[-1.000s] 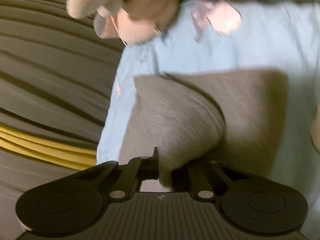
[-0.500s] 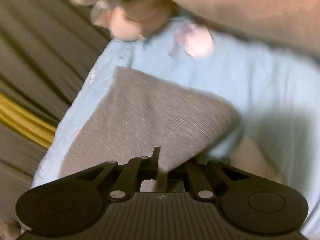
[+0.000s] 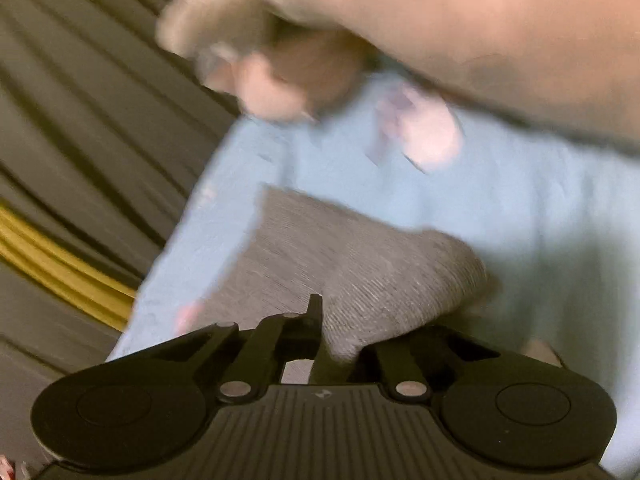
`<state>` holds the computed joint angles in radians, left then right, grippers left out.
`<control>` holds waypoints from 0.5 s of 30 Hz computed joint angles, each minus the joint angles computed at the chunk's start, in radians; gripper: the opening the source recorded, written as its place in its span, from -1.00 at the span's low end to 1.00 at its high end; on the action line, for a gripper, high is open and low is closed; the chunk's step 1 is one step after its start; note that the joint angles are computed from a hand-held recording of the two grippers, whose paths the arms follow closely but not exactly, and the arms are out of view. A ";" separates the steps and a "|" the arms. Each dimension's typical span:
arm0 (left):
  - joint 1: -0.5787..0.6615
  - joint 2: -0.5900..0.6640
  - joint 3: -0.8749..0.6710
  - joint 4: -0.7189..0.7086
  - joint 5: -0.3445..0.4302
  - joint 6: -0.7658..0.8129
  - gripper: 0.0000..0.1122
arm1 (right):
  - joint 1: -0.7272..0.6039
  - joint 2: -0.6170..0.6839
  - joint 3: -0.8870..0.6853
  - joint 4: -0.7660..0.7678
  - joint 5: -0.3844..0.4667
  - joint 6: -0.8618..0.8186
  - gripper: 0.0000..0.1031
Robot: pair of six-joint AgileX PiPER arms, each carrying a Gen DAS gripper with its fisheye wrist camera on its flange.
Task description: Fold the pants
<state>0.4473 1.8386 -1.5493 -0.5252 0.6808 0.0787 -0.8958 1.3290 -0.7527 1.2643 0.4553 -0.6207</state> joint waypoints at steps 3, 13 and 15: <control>0.003 0.001 0.015 0.019 -0.018 -0.035 -0.46 | -0.036 -0.051 0.028 0.075 0.006 -0.091 -0.94; -0.023 -0.149 0.124 0.304 -0.100 -0.338 0.72 | -0.026 -0.168 0.133 -0.705 -0.158 0.675 -0.09; -0.041 -0.205 0.172 0.392 -0.147 -0.427 0.72 | 0.027 -0.212 0.120 -0.867 -0.194 0.790 -0.07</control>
<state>0.4068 1.6341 -1.3776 -0.1331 0.5339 -0.3485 -0.8690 1.1175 -0.6323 0.3976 0.2611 0.1694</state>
